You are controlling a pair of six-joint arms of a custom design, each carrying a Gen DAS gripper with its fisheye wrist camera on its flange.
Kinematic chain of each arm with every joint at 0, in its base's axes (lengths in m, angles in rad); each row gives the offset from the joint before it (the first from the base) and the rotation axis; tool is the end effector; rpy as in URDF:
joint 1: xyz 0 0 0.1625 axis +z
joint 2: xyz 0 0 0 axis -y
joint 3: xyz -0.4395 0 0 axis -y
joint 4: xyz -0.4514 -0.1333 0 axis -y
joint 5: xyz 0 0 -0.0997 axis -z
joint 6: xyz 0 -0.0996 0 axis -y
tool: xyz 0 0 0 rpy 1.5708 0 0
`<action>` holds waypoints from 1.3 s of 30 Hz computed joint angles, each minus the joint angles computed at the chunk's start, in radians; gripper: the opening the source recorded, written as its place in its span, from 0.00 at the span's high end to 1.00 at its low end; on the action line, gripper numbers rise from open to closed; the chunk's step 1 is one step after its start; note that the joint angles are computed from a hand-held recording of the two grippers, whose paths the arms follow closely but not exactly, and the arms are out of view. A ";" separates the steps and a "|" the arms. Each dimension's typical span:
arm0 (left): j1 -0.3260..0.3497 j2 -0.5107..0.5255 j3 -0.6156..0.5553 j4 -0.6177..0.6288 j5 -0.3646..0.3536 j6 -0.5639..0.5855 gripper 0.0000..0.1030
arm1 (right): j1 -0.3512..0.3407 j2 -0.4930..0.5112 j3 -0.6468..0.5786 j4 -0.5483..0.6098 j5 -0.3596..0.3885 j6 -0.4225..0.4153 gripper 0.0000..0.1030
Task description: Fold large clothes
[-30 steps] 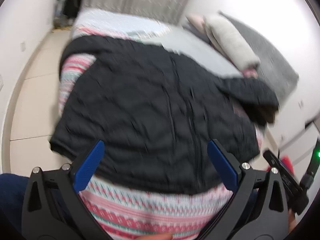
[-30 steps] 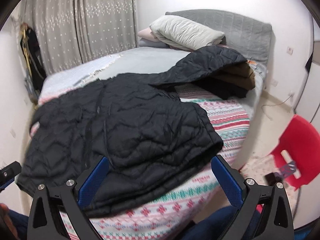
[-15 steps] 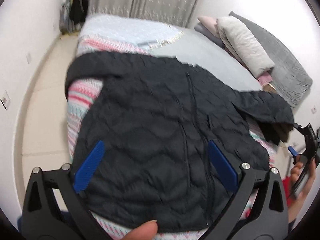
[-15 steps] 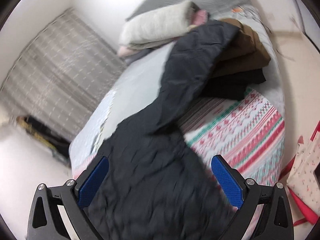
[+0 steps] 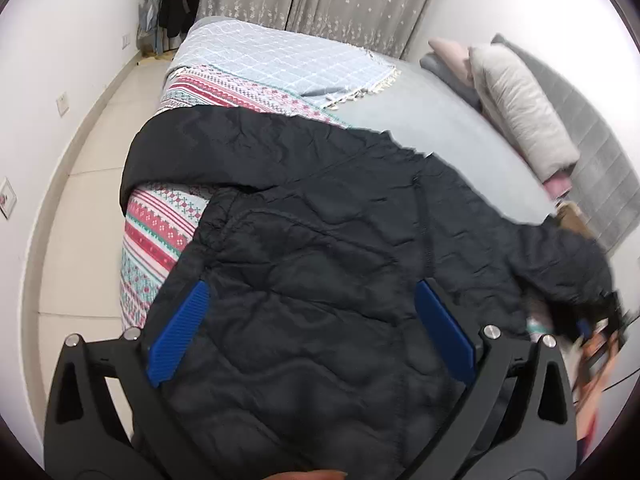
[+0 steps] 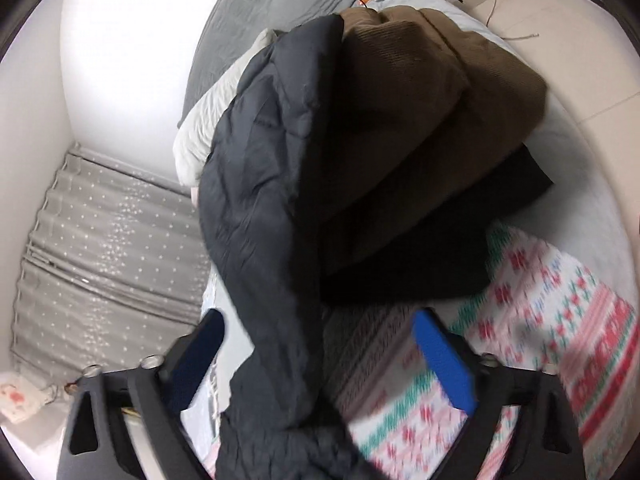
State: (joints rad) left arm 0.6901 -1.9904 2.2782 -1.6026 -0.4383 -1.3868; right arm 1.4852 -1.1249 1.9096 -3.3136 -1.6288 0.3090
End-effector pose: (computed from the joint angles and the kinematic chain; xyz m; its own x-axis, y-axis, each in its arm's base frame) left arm -0.1196 -0.3885 0.3696 -0.7505 -0.5189 -0.4092 0.0447 0.5779 -0.8149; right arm 0.0717 -0.6562 0.2644 -0.9287 0.3006 -0.2170 0.3481 0.5055 -0.7895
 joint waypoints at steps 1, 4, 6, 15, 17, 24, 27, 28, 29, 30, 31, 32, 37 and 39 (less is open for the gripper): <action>0.009 0.005 0.001 0.010 0.016 0.000 0.01 | 0.002 0.015 -0.018 -0.007 -0.009 -0.016 0.36; 0.031 0.013 -0.014 0.034 0.023 -0.025 0.01 | 0.004 0.053 -0.035 -0.064 0.021 -0.055 0.89; 0.032 0.013 -0.026 0.093 0.037 -0.070 0.01 | 0.035 0.070 -0.034 -0.125 -0.032 -0.110 0.93; 0.099 0.002 -0.041 0.092 -0.035 -0.085 0.01 | 0.203 0.117 -0.065 -0.397 -0.359 -0.480 0.95; 0.123 -0.017 -0.028 0.014 -0.080 -0.020 0.01 | 0.207 0.124 -0.080 -0.413 -0.411 -0.523 0.95; 0.209 -0.042 -0.023 -0.172 -0.217 0.229 0.01 | 0.231 0.112 -0.078 -0.486 -0.439 -0.644 0.96; 0.186 -0.069 -0.031 -0.103 -0.143 0.192 0.01 | 0.278 0.146 -0.162 -0.427 -0.539 -0.747 0.96; 0.186 -0.076 -0.032 -0.096 -0.128 0.178 0.01 | 0.293 0.168 -0.192 -0.413 -0.563 -0.766 0.96; 0.191 -0.085 -0.034 -0.086 -0.116 0.151 0.01 | 0.308 0.190 -0.224 -0.402 -0.578 -0.796 0.96; 0.197 -0.093 -0.035 -0.081 -0.115 0.137 0.01 | 0.330 0.207 -0.243 -0.413 -0.577 -0.840 0.96; 0.214 -0.102 -0.031 -0.116 -0.123 0.156 0.01 | 0.351 0.221 -0.252 -0.433 -0.567 -0.875 0.96; 0.225 -0.107 -0.027 -0.149 -0.132 0.181 0.01 | 0.368 0.235 -0.265 -0.443 -0.558 -0.899 0.96; 0.264 -0.131 -0.028 -0.153 -0.113 0.152 0.01 | 0.510 0.382 -0.334 -0.413 -0.475 -1.032 0.95; 0.272 -0.172 -0.015 -0.186 -0.110 0.151 0.01 | 0.555 0.455 -0.357 -0.339 -0.441 -1.057 0.95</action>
